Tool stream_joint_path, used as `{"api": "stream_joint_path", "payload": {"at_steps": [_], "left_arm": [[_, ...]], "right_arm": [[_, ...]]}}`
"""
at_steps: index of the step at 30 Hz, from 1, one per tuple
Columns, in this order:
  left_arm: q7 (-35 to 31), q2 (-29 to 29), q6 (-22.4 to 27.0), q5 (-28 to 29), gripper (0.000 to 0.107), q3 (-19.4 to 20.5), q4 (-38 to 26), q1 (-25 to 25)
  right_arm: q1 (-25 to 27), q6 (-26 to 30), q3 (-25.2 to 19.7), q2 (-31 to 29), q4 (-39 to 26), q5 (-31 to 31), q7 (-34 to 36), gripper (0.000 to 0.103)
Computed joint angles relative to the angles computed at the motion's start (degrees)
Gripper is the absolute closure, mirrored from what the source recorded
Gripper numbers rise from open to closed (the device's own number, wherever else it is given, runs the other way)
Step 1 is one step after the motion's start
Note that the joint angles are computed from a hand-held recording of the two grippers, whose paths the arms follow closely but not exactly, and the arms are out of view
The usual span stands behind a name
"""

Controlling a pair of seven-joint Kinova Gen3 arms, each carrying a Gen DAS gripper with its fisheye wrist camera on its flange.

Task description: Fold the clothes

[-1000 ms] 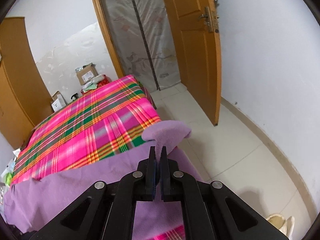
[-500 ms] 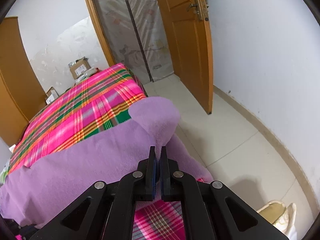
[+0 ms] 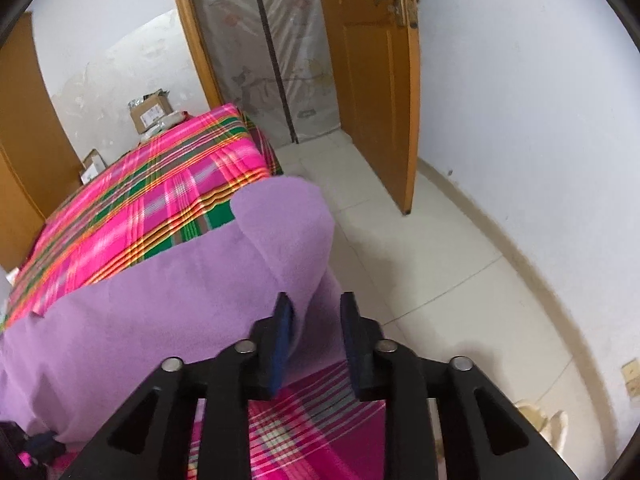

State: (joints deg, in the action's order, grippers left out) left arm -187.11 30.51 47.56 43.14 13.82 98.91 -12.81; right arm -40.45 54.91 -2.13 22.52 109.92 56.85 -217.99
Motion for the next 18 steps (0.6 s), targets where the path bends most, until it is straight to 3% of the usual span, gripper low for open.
{"api": "stream_joint_path", "payload": {"at_steps": [5,13,15,16,18], "left_arm": [[1.9,0.5,2.4,0.0,0.103,-0.3,-1.7,0.0],[4.1,1.0,2.4,-1.5,0.102,-0.7,-2.6,1.0],[4.5,1.1,2.2,-1.7,0.102,-0.7,-2.6,1.0],[4.7,1.1,2.2,-1.8,0.102,-0.6,-2.6,1.0],[5.0,1.2,2.1,-1.9,0.102,-0.5,-2.7,1.1]], "right_arm": [[1.8,0.6,-0.1,0.7,-2.3,-0.3,8.2,0.071],[5.4,-4.5,2.4,2.8,-5.3,-2.5,17.4,0.071],[5.2,-5.6,3.5,2.3,-4.4,-2.6,15.9,0.077],[5.1,-6.2,3.9,1.9,-3.7,-2.3,14.7,0.086],[5.1,-7.1,4.5,1.2,-2.4,-1.8,12.1,0.089]]}}
